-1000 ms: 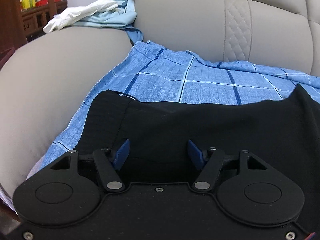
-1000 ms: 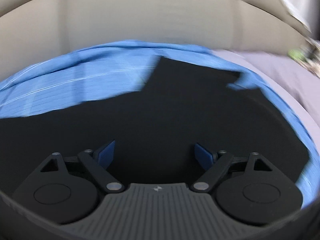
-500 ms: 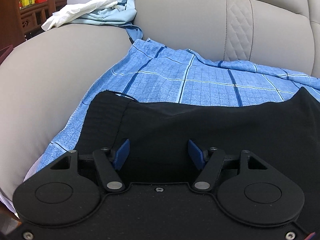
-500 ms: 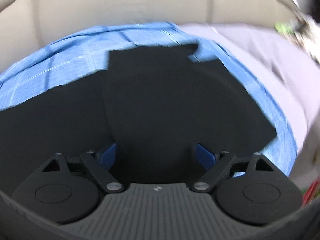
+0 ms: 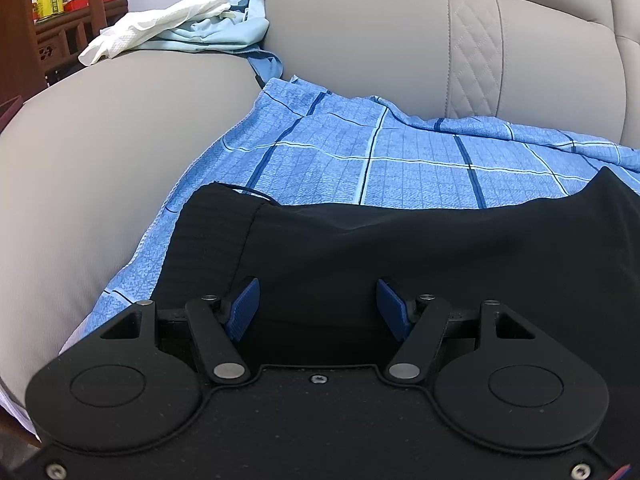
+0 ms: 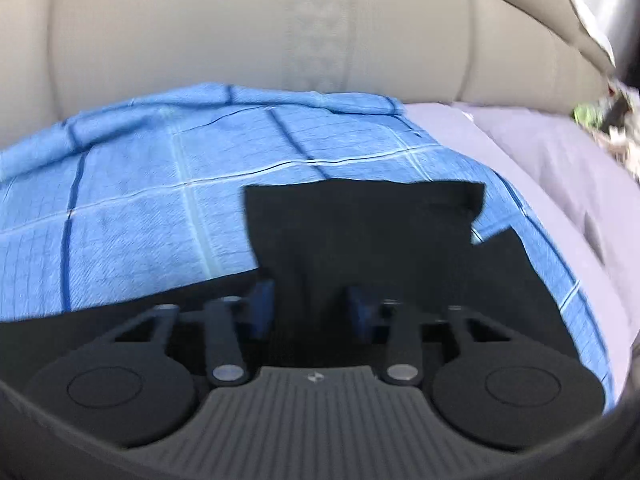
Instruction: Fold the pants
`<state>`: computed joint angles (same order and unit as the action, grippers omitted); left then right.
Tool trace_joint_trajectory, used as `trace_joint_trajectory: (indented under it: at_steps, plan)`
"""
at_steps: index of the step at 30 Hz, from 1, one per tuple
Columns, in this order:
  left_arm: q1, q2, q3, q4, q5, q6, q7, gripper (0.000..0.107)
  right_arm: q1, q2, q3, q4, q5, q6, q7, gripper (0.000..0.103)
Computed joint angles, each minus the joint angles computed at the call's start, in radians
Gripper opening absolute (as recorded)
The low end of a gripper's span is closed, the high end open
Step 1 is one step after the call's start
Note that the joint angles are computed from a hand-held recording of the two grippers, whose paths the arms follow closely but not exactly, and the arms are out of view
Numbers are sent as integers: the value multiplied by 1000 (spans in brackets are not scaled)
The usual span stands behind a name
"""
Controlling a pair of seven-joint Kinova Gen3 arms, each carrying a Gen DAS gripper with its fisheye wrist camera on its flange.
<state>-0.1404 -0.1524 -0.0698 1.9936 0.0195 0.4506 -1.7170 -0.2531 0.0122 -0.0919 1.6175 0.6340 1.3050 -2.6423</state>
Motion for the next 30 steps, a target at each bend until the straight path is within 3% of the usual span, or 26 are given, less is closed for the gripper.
trace_joint_trajectory:
  at_steps: [1, 2, 5, 8, 14, 17, 18, 23, 26, 30]
  plan:
    - [0, 0, 0, 1, 0, -2, -1, 64, 18, -25, -10, 20, -5, -4, -1, 33]
    - [0, 0, 1, 3, -1, -5, 0, 65, 51, -41, -39, 32, 1, 8, 6, 12]
    - [-3, 0, 8, 10, -9, -19, 12, 65, 97, -81, -82, 52, 13, 118, 49, 9]
    - [5, 0, -2, 15, 1, -26, -6, 65, 78, -147, 10, 73, -31, 195, 52, 7]
    - [9, 6, -23, -10, 46, 10, -63, 65, 224, -290, 79, 124, -127, 232, 78, 8]
    - [-11, 9, 5, -25, -1, 31, -12, 67, 262, -348, 90, 138, -181, 200, 104, 21]
    - [-21, 11, 19, -30, -18, 38, 9, 68, 264, -373, 101, 145, -205, 163, 129, 38]
    - [-15, 14, 6, -47, -19, 70, 8, 68, 246, -370, 91, 111, -291, 45, 255, 67]
    - [-24, 18, 34, -58, -69, 87, 74, 68, 260, -314, 80, 71, -318, -17, 295, 74]
    - [-22, 22, 55, -66, -128, 99, 142, 69, 286, -204, 21, 25, -240, -39, 253, 78]
